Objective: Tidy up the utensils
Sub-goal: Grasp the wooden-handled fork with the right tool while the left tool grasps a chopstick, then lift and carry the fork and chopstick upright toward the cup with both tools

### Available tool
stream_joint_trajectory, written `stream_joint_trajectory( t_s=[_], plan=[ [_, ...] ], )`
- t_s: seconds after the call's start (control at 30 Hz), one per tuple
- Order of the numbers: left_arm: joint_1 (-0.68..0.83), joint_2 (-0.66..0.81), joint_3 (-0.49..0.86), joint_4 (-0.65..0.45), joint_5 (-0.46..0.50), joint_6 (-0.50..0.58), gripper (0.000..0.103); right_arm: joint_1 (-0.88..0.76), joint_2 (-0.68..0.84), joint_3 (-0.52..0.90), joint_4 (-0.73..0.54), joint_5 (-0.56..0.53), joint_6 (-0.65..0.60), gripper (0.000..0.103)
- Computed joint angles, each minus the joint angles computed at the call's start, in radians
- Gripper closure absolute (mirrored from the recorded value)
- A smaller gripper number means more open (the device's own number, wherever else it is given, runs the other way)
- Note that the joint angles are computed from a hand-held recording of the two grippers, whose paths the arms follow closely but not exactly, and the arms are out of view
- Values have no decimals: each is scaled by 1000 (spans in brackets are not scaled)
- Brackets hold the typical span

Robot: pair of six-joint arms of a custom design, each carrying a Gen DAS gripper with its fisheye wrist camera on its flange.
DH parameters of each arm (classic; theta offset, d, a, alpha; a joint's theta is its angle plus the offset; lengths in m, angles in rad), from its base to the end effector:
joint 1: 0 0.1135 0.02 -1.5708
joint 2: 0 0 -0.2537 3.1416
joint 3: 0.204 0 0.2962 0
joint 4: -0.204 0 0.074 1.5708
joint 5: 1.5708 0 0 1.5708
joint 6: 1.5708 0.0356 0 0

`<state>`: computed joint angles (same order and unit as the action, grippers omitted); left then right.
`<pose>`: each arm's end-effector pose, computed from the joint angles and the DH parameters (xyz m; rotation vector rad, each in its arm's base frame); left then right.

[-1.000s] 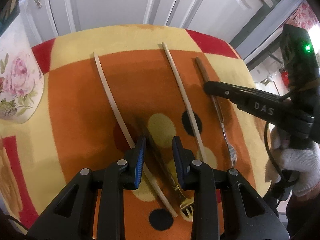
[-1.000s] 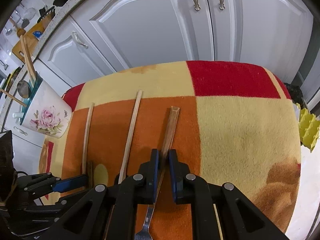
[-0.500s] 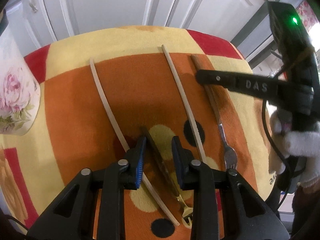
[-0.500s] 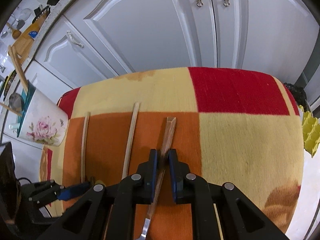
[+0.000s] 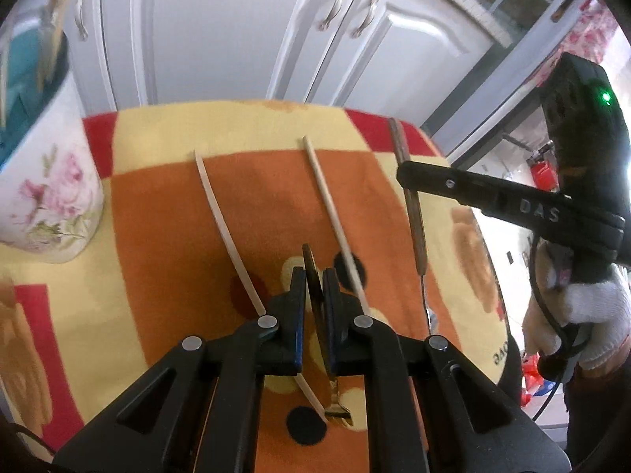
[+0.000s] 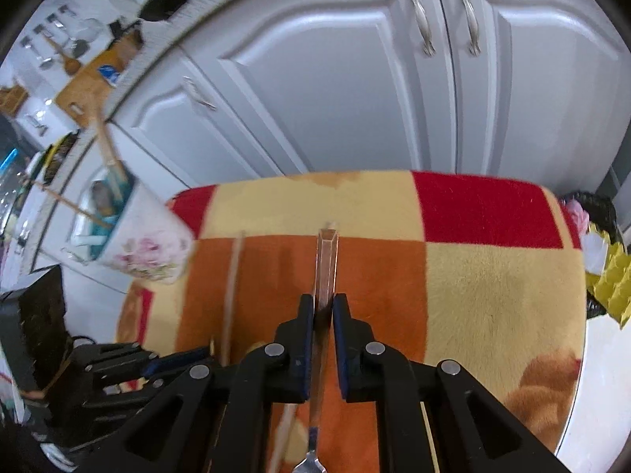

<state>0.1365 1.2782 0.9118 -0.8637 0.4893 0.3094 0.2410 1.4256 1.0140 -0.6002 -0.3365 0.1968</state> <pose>0.2741 0.0208 0.2092 0.3427 2.6343 -0.5453 0.3179 0.0902 0.2123 -0.1846 2.6029 0.5946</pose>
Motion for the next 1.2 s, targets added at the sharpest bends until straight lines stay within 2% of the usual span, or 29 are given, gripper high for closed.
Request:
stream_joint_trajectory(
  t_s=[0.2,0.4,0.53,0.83,1.2],
  plan=[
    [64,-149,-52,-68,57,79,97,28,-188,-58,-51,12,2,94],
    [117,-240,-71,-139,110,140,97,75,-384,-116,-122,68,14,94],
    [141,-280,-82,-164,125,169,98,93,-463,-135,-163,88,21,94],
    [223,-315,-39,-220,184,221,98,147,-540,-118,-228,148,37,94],
    [335,-283,40,-262,249,258,98,208,-527,-23,-241,203,39,94]
  ],
)
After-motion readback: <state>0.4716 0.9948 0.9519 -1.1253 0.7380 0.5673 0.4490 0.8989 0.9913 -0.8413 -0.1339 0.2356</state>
